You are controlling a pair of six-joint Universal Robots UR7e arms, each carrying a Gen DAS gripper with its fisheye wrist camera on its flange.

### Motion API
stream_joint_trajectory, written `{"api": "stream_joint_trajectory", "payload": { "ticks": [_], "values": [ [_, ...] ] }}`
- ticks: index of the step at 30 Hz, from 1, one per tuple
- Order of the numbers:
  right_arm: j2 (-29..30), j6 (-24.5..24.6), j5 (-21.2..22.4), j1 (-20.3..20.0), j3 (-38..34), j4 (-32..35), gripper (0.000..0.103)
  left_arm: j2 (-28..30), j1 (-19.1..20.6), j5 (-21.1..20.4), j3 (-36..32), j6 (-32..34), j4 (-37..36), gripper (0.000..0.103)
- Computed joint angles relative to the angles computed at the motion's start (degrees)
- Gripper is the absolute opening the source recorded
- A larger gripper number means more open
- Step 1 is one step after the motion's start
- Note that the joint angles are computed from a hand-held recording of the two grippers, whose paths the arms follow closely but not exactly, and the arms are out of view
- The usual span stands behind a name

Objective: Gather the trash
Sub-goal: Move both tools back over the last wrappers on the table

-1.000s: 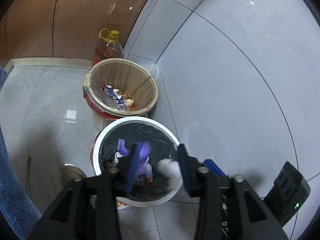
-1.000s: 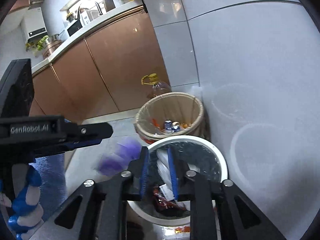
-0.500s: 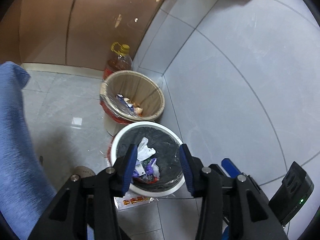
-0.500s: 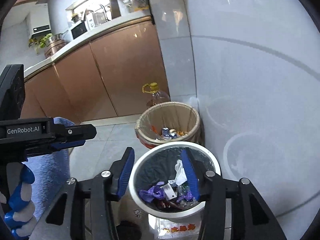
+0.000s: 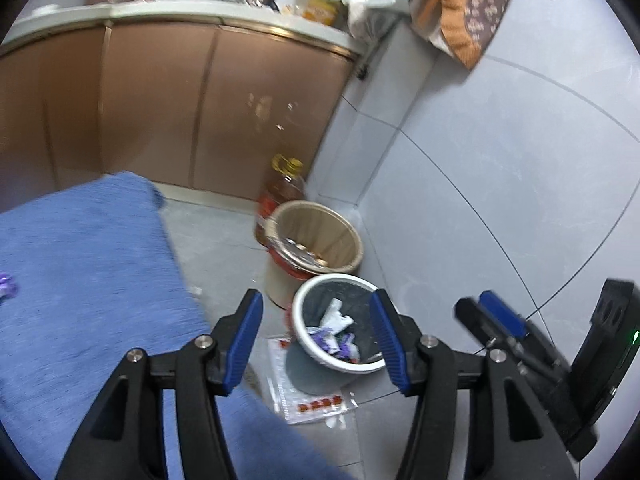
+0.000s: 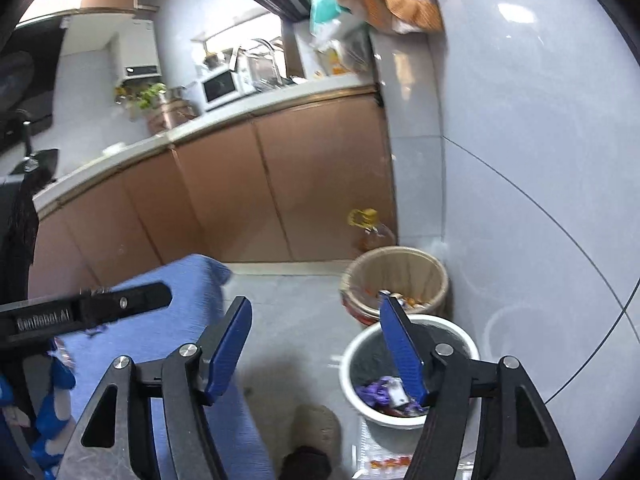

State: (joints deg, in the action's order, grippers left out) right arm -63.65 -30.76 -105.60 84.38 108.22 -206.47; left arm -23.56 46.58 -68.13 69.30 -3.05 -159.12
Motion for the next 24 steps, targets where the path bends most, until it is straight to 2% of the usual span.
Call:
{"api": "stream_joint_trajectory", "payload": {
  "ticks": [4, 8, 13, 19, 24],
  "values": [
    [0.2, -1.6, -0.1, 2.9, 0.7, -0.7, 0.071, -6.3, -0.8, 5.1, 9.6, 1.3, -7.7, 0.054],
    [0.6, -3.8, -0.6, 5.8, 1.5, -1.0, 0.075, -12.0, -1.2, 9.6, 18.5, 1.7, -15.4, 0.069],
    [0.9, -4.9, -0.3, 8.9, 2.4, -0.5, 0.077, -18.6, -0.7, 13.1, 27.4, 1.2, -21.7, 0.069],
    [1.8, -6.6, 0.0, 11.7, 3.0, -0.9, 0.077, -24.8, -1.5, 22.3, 35.9, 3.6, -30.6, 0.069],
    [3.7, -8.2, -1.9, 14.5, 2.6, -0.8, 0.077, -27.9, -2.1, 26.6, 40.5, 6.3, -36.8, 0.069]
  ]
}}
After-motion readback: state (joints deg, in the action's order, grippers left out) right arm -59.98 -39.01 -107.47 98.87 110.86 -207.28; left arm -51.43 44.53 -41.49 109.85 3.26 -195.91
